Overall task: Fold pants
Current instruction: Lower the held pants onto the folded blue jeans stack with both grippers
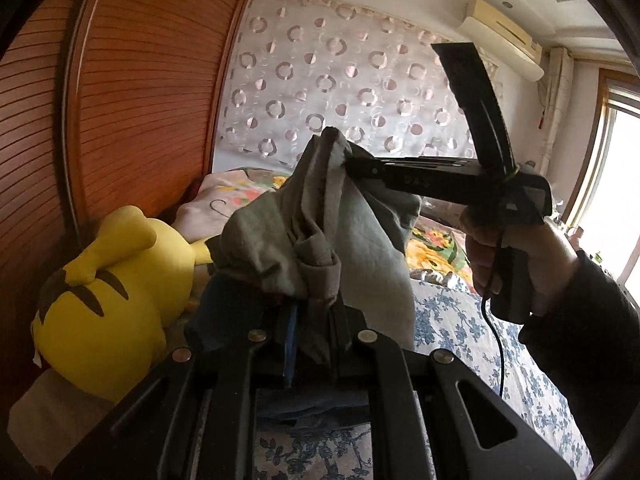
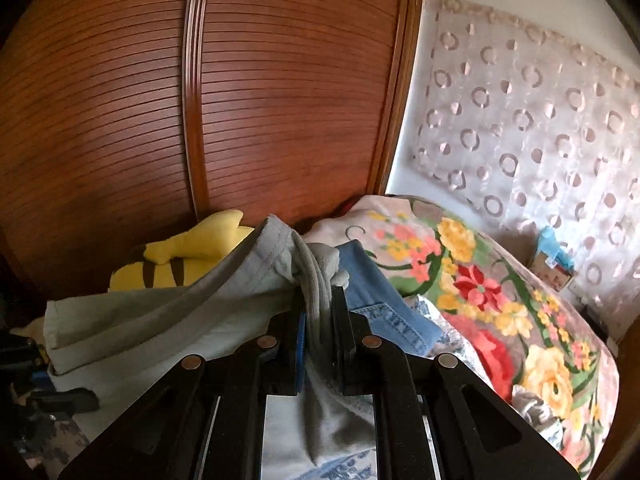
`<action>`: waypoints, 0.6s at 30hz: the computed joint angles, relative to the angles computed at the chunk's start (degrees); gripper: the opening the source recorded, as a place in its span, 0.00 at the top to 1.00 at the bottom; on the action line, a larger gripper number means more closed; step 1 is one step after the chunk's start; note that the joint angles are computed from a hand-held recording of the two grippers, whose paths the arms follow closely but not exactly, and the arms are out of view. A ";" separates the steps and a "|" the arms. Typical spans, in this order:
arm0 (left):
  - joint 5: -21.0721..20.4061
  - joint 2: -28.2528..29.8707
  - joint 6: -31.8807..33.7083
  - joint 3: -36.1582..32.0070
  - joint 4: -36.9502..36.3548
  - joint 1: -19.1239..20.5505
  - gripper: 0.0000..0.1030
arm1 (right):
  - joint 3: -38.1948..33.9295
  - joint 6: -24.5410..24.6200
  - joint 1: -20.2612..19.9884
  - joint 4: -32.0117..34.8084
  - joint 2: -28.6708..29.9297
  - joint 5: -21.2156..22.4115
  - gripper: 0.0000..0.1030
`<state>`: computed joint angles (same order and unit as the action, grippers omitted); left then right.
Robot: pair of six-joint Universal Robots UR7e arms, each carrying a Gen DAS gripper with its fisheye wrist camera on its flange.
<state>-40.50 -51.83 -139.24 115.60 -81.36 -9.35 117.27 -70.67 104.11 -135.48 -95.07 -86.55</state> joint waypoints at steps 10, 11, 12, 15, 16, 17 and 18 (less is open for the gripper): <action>-1.57 0.40 0.46 0.16 -0.04 -0.37 0.87 | -1.29 5.80 0.43 -0.17 0.16 -0.18 0.72; -1.67 0.23 0.33 0.38 -0.24 -0.42 0.87 | -1.20 6.00 0.32 -0.78 -0.01 -0.23 0.72; -1.90 0.11 0.29 0.45 -0.23 -0.40 0.87 | -1.25 6.25 0.17 -0.87 -0.23 -0.20 0.72; -2.52 -0.38 1.08 0.72 -0.87 -0.42 0.87 | -2.02 6.31 -0.85 1.93 -1.28 1.18 0.72; -2.62 -0.51 1.35 0.77 -0.94 -0.59 0.87 | -2.09 6.22 -1.25 2.77 -1.76 1.38 0.72; -2.70 -0.65 1.26 0.87 -0.71 -0.78 0.85 | -2.22 5.58 -2.02 4.56 -2.52 1.91 0.72; -2.87 -0.69 1.08 0.88 -0.36 -1.02 0.85 | -2.32 4.65 -2.82 6.13 -3.15 2.45 0.72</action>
